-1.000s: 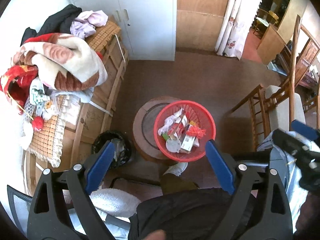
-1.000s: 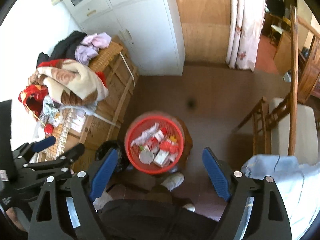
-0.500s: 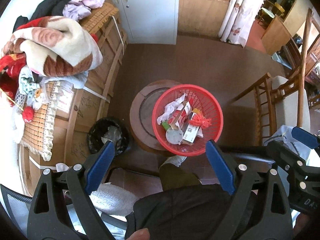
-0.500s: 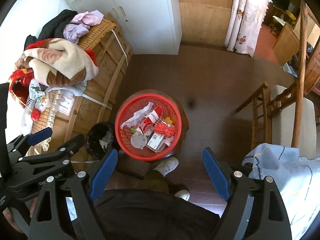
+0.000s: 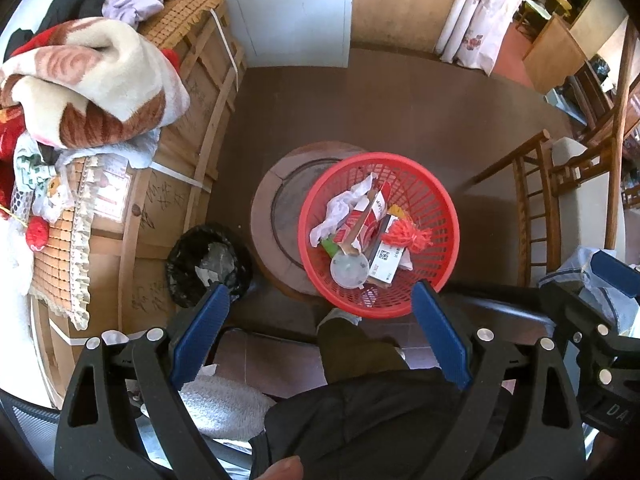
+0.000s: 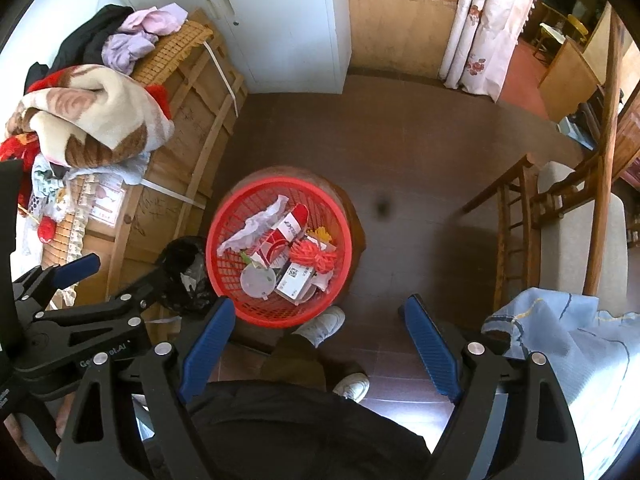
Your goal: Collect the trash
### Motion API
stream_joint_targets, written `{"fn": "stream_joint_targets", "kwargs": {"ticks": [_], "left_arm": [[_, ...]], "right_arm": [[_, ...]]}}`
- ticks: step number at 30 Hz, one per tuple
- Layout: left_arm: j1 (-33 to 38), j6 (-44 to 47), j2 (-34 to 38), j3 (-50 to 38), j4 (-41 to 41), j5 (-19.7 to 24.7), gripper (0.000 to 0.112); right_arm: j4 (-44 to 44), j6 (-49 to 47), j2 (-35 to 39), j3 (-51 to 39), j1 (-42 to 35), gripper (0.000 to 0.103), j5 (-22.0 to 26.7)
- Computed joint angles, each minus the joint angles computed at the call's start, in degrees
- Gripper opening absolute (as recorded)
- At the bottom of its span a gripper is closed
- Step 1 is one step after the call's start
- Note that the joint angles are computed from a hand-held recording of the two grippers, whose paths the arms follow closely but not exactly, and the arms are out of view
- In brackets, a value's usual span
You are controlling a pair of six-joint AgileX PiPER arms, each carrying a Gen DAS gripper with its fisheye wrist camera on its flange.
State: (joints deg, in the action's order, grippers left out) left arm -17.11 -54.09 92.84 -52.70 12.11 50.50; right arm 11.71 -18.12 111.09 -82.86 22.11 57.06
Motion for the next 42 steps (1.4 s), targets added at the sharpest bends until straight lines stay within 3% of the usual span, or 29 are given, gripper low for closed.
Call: {"fn": "stream_joint_targets", "kwargs": {"ticks": [42], "left_arm": [[-3.11,-4.26,-1.13,-1.46,1.99,3.32,0.089]], "right_arm": [[0.74,-1.42,-1.26,1.46,-1.48,0.085,-0.57]]}}
